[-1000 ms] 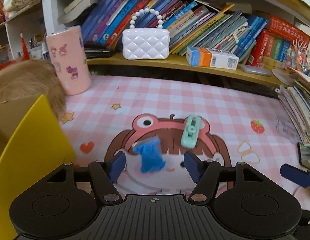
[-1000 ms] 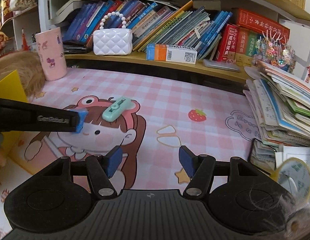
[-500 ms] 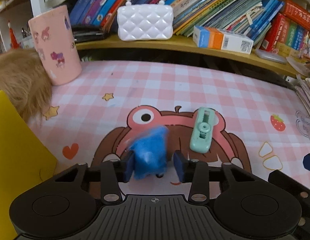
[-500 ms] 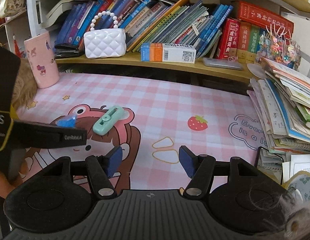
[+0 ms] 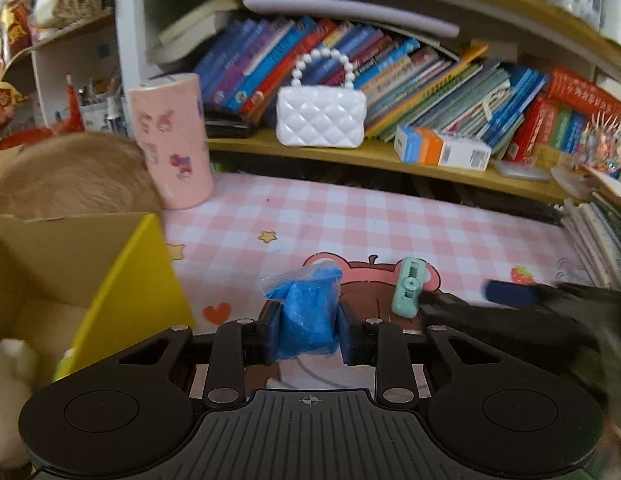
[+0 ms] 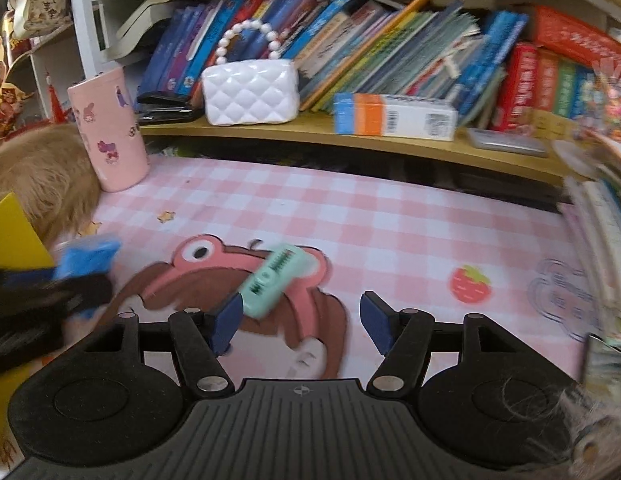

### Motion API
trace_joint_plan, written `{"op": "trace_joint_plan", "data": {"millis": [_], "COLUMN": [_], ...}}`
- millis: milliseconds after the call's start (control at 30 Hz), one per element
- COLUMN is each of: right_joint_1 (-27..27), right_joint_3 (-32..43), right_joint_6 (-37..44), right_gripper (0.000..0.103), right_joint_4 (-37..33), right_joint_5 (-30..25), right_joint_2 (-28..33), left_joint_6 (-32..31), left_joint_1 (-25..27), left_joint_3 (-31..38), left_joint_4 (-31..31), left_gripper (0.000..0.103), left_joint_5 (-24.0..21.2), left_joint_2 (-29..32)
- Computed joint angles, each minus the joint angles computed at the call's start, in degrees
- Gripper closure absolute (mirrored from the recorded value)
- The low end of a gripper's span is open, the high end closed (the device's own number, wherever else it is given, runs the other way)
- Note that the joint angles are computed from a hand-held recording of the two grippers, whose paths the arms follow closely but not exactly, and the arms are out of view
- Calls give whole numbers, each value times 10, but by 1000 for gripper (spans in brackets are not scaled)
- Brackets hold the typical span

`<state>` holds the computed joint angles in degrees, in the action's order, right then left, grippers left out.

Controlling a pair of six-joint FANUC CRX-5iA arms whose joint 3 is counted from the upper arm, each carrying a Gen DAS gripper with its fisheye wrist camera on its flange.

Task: Organize objects
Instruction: 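Grasp the blue plastic bag with the left tool while the right tool grasps the mint-green clip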

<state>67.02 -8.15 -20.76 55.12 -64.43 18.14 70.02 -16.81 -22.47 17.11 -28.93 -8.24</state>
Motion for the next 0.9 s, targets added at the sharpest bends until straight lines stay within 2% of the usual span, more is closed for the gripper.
{"op": "trace_joint_plan", "data": {"millis": [100, 300, 400, 467, 500, 900], "right_joint_1": [-19, -37, -41, -40, -40, 15], "right_joint_3": [11, 60, 87, 99, 100, 73], "right_joint_6": [2, 59, 95, 108, 110, 39], "right_gripper": [41, 44, 58, 75, 80, 80], "right_joint_4": [-1, -34, -58, -66, -68, -40], "right_joint_5": [26, 23, 12, 0, 1, -35], "right_joint_2": [11, 46, 64, 73, 73, 30], "left_joint_6": [-20, -44, -48, -54, -58, -131], "left_joint_1": [12, 21, 26, 28, 29, 47], "left_joint_3": [-13, -28, -31, -36, -38, -85], "left_joint_4": [19, 37, 41, 47, 51, 125], "left_gripper": [76, 77, 77, 77, 77, 77], "left_joint_5": [-8, -9, -13, -11, -9, -14], "left_joint_2": [-20, -43, -51, -57, -60, -110]}}
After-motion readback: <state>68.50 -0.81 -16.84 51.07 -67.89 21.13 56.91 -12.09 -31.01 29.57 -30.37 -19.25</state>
